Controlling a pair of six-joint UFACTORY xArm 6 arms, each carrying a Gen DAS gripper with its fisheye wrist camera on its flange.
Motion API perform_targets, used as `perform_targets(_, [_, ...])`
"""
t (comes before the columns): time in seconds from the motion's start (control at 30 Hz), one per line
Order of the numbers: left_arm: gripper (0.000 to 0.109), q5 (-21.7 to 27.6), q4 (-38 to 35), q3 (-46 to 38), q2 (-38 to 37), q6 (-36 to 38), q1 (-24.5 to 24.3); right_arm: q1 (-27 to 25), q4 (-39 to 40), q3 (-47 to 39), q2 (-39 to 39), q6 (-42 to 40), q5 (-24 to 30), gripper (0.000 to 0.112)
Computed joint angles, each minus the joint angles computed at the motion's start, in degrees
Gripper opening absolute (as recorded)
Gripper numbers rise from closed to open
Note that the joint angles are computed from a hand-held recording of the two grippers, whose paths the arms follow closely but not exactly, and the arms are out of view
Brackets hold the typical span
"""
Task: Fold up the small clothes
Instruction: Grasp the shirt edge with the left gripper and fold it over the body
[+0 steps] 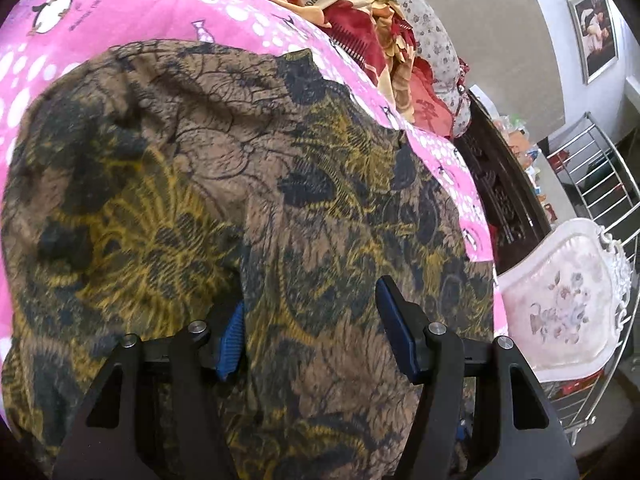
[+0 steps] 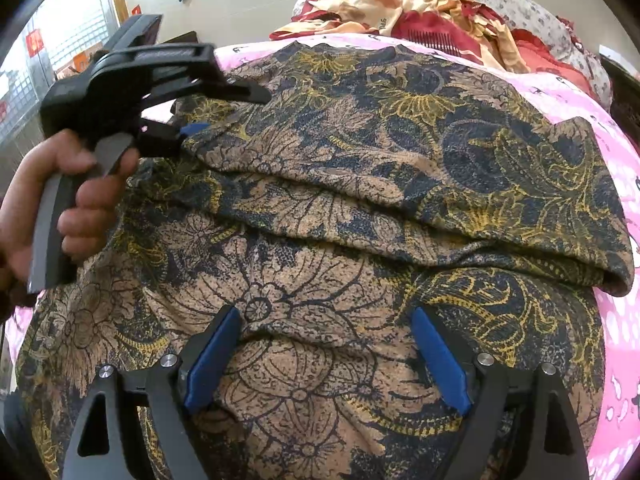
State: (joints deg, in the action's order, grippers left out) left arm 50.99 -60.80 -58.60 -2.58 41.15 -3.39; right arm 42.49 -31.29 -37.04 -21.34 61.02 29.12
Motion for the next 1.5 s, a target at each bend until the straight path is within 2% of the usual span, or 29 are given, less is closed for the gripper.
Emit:
perform_targets(0.03, [0.046, -0.6, 0.1, 0.2, -0.2, -0.1, -0.1, 0.1, 0.0, 0.0, -0.1, 0.1, 0.0, 0.086])
perform_targets(0.07, [0.027, -2.8, 1.5, 0.8, -0.8, -1.0, -0.6, 0.0, -0.1, 0.0, 0.0, 0.1, 0.0, 0.086])
perform_targets(0.13, [0.01, -5.3, 4.4, 1.4, -1.3, -3.4, -1.5, 0.0, -0.3, -0.1, 0.1, 0.2, 0.1, 0.087])
perform_targets(0.17, [0.006, -6.6, 5.0, 2.1, -1.9, -3.5, -1.9, -0.2, -0.2, 0.0, 0.1, 0.0, 0.0, 0.087])
perform_targets(0.27, [0.005, -8.6, 5.2, 5.0, -6.8, -1.4, -1.8, -0.4, 0.0, 0.0, 0.1, -0.4, -0.1, 0.087])
perform_targets(0.43, [0.005, -5.7, -0.2, 8.1, -16.2, 6.6, 4.0, 0.0, -0.7, -0.4, 0.4, 0.2, 0.8, 0.087])
perform_targets(0.53, [0.005, -6.3, 3.1, 7.2, -15.4, 6.1, 7.6, 0.3, -1.2, -0.8, 0.7, 0.6, 1.4, 0.087])
perform_targets(0.63, [0.005, -0.6, 2.6, 5.7, -12.4, 5.2, 11.0, 0.2, -0.8, -0.7, 0.7, 0.4, 0.9, 0.088])
perform_targets(0.7, [0.005, 0.5, 3.1, 6.2, -12.1, 4.7, 10.3, 0.3, -0.9, -0.8, 0.8, 0.6, 1.1, 0.088])
perform_targets(0.73, [0.013, 1.6, 2.9, 6.2, -12.0, 4.8, 9.7, 0.4, -1.0, -0.8, 0.8, 0.7, 1.1, 0.088])
perform_targets(0.77, [0.032, 2.1, 2.9, 6.4, -11.9, 4.8, 8.6, 0.4, -1.0, -0.8, 0.8, 0.7, 1.1, 0.088])
perform_targets(0.8, [0.044, 1.8, 3.3, 6.3, -11.4, 4.7, 7.3, 0.4, -1.0, -0.9, 0.8, 0.7, 1.2, 0.088])
perform_targets(0.83, [0.062, -0.5, 4.2, 6.7, -11.3, 4.5, 5.3, 0.4, -1.0, -0.8, 0.8, 0.7, 1.1, 0.088])
perform_targets(0.87, [0.065, -2.9, 4.6, 7.2, -11.2, 4.5, 3.7, 0.4, -0.9, -0.7, 0.7, 0.7, 0.9, 0.088])
perform_targets(0.97, [0.065, -7.8, 9.3, 5.7, -7.3, 1.0, 0.1, 0.3, -0.8, -0.6, 0.7, 0.7, 0.6, 0.088])
perform_targets(1.03, [0.065, -7.0, 12.1, 4.1, -4.2, -0.7, -0.5, 0.3, -0.9, -0.7, 0.8, 0.8, 0.6, 0.088])
perform_targets(1.1, [0.065, -7.2, 10.2, 4.7, -4.5, 2.6, -0.6, 0.3, -0.8, -0.5, 0.7, 0.7, 0.5, 0.088])
perform_targets(1.37, [0.065, 9.3, 6.4, 3.7, -5.1, 8.7, 4.6, -0.3, -0.1, 0.0, 0.3, 0.1, -0.5, 0.089])
perform_targets(1.5, [0.065, 11.0, 3.8, 2.9, -4.0, 8.6, 5.0, -0.2, -0.2, -0.2, 0.5, 0.3, -0.5, 0.089])
